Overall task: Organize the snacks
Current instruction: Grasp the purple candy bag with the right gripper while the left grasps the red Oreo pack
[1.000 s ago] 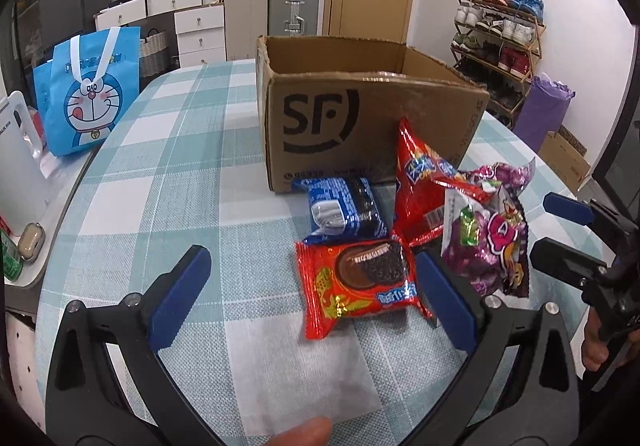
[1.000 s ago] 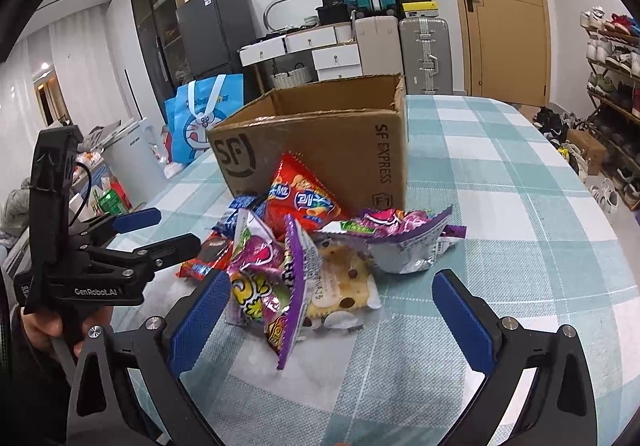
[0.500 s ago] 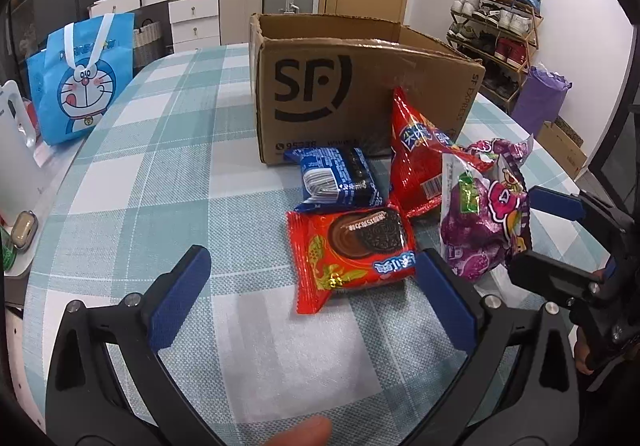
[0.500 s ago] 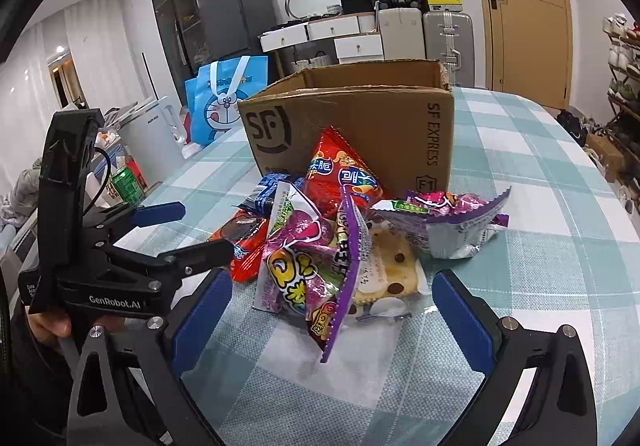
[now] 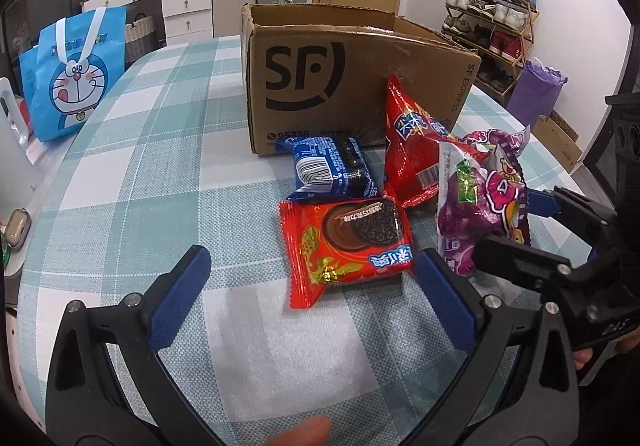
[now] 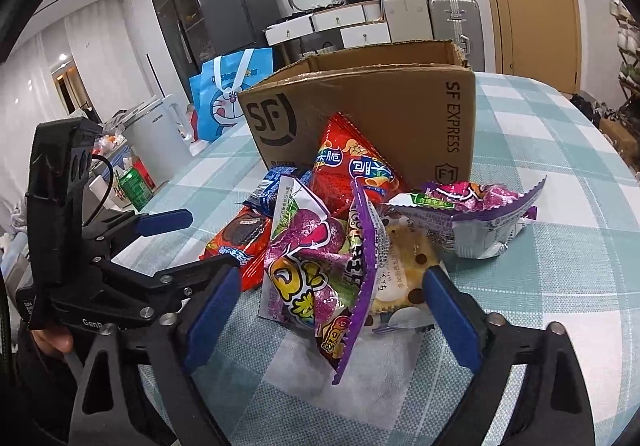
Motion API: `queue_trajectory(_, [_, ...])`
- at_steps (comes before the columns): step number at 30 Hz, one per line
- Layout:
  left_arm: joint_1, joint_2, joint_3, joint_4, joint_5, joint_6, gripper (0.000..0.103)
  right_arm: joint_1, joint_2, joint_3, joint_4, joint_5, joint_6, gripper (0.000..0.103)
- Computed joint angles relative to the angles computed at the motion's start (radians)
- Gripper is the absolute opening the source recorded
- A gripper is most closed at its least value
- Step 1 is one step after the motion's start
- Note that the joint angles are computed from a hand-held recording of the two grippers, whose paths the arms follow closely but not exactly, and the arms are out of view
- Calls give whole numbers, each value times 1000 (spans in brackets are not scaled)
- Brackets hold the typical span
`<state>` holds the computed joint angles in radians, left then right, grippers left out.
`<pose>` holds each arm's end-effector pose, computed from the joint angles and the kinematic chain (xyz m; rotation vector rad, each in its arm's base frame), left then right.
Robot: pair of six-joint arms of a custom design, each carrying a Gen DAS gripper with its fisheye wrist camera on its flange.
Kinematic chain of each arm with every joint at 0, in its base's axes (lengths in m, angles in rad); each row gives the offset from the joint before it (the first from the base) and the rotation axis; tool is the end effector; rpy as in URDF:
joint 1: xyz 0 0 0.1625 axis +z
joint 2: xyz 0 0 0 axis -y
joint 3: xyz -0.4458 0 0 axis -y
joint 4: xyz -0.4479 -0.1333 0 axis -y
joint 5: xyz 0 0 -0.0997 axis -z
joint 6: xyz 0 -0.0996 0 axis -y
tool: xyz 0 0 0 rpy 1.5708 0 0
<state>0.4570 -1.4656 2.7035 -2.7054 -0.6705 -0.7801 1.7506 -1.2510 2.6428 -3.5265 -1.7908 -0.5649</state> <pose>-0.1634 -0.3158 0.1107 0.4571 2.3537 -0.8677 0.1735 -0.3304 0.1161 0.9129 -2.5776 0.7193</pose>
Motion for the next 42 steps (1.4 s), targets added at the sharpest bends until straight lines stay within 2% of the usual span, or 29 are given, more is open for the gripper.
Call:
queue_trajectory(4, [2, 1, 0, -2, -2, 3, 102, 6, 17, -6, -11, -5, -5, 78])
queue_trajectory(9, [7, 7, -2, -13, -3, 10, 102, 2, 22, -6, -13, 5, -7, 60])
queue_trajectory(17, [10, 10, -3, -19, -3, 14, 102, 9, 31, 16, -86, 6, -35, 51])
queue_trajectory(29, [1, 17, 1, -51, -24, 40, 102, -14, -16, 74, -209, 94, -87, 51])
queue_trajectory(38, [33, 72, -30, -112, -89, 69, 102, -19, -18, 84, -266, 95, -80, 51])
queue_trajectory(42, [57, 108, -49, -141, -109, 80, 93, -21, -22, 84, -274, 92, -71, 51])
